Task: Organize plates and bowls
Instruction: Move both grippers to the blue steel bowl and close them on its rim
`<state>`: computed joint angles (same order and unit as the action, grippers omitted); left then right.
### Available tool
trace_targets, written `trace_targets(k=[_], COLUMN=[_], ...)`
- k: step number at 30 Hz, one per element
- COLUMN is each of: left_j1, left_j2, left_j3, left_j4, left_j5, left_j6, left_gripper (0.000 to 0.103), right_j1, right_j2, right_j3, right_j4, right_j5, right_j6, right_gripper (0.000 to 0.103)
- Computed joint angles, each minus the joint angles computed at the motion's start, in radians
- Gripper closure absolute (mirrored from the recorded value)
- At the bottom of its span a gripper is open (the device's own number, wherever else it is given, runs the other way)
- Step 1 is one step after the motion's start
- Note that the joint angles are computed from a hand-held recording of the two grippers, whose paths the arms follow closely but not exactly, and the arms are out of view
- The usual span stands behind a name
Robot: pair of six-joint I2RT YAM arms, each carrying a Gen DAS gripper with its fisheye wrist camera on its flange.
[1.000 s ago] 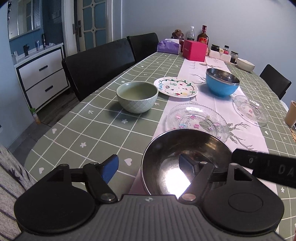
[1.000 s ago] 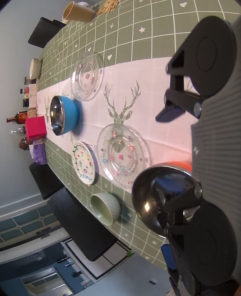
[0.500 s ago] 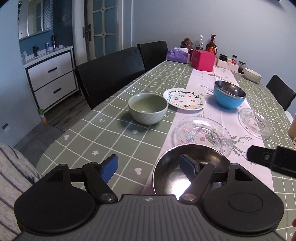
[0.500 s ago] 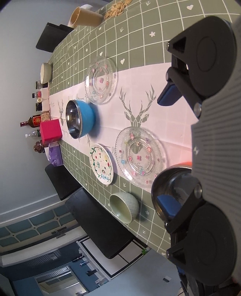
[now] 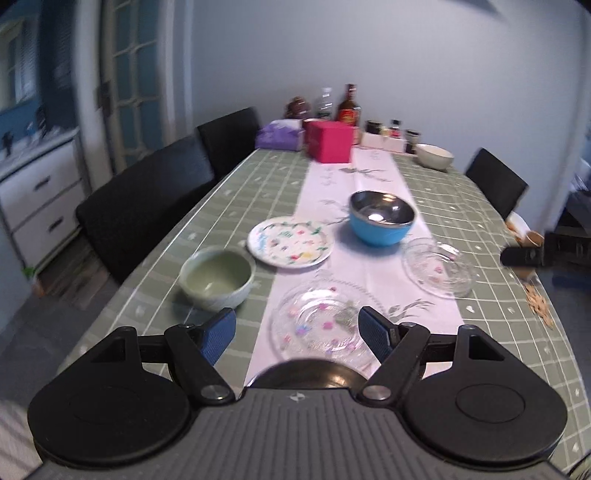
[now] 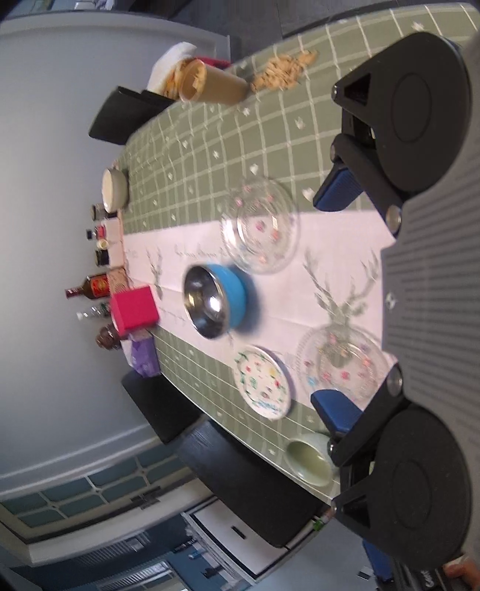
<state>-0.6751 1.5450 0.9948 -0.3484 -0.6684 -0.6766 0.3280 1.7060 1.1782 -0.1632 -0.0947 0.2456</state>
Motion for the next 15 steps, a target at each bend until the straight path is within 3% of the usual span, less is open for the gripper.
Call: trace_targets(k=[8,11,15], left_j1=[0.109,0.163,0.246], left_j2=[0.2,0.284,0.369], left_j3=[0.216,0.334,0.447], left_j4=[0.094,0.069,0.098], left_j5=[0.132,0.194,0.307], left_j6=[0.31,0.408,0.423], left_gripper=[0.014,0.014,0.014], right_j1=[-0.067,-0.064,-0.061], right_j2=[0.157,0.261,0.417], right_j3=[0.267,0.394,0.595], right_j4=[-0.077,-0.105,-0.187], right_j5=[0.01,0.023,0.013], right_j6=[-0.003,-0.006,0.013], right_gripper=[0.003,0.003,0.003])
